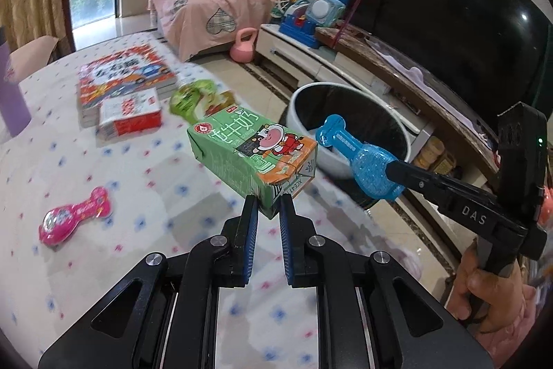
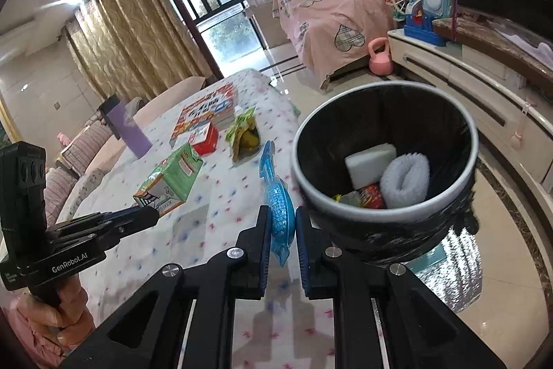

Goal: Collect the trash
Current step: 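Carry the blue package and green carton over the bin and release both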

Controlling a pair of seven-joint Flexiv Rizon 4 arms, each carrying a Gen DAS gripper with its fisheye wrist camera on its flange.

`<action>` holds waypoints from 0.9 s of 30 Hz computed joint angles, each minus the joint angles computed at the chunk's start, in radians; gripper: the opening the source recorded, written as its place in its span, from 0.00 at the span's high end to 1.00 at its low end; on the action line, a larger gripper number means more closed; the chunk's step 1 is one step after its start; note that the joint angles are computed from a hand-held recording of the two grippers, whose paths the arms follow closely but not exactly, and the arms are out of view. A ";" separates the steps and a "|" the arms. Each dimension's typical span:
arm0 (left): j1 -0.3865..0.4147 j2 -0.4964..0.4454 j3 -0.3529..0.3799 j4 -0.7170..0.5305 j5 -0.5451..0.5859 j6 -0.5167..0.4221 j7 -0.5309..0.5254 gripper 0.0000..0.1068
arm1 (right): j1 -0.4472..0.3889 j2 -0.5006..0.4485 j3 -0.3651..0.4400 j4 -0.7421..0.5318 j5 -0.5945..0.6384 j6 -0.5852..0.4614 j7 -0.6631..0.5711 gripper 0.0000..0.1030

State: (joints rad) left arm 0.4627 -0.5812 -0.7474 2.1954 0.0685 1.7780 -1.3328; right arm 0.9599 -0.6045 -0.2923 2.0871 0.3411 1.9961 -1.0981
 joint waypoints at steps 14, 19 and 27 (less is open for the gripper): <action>-0.188 -0.065 0.026 -0.178 -0.051 -0.056 0.095 0.91 | 0.016 0.025 -0.125 0.023 0.049 -0.010 -0.032 0.86; -0.286 -0.100 0.081 -0.262 -0.097 -0.094 0.147 0.96 | 0.012 0.018 -0.164 0.020 0.042 -0.028 -0.031 0.86; -0.349 -0.142 0.125 -0.319 -0.200 -0.162 0.208 1.00 | -0.094 -0.009 -0.108 -0.013 -0.042 -0.063 0.009 0.84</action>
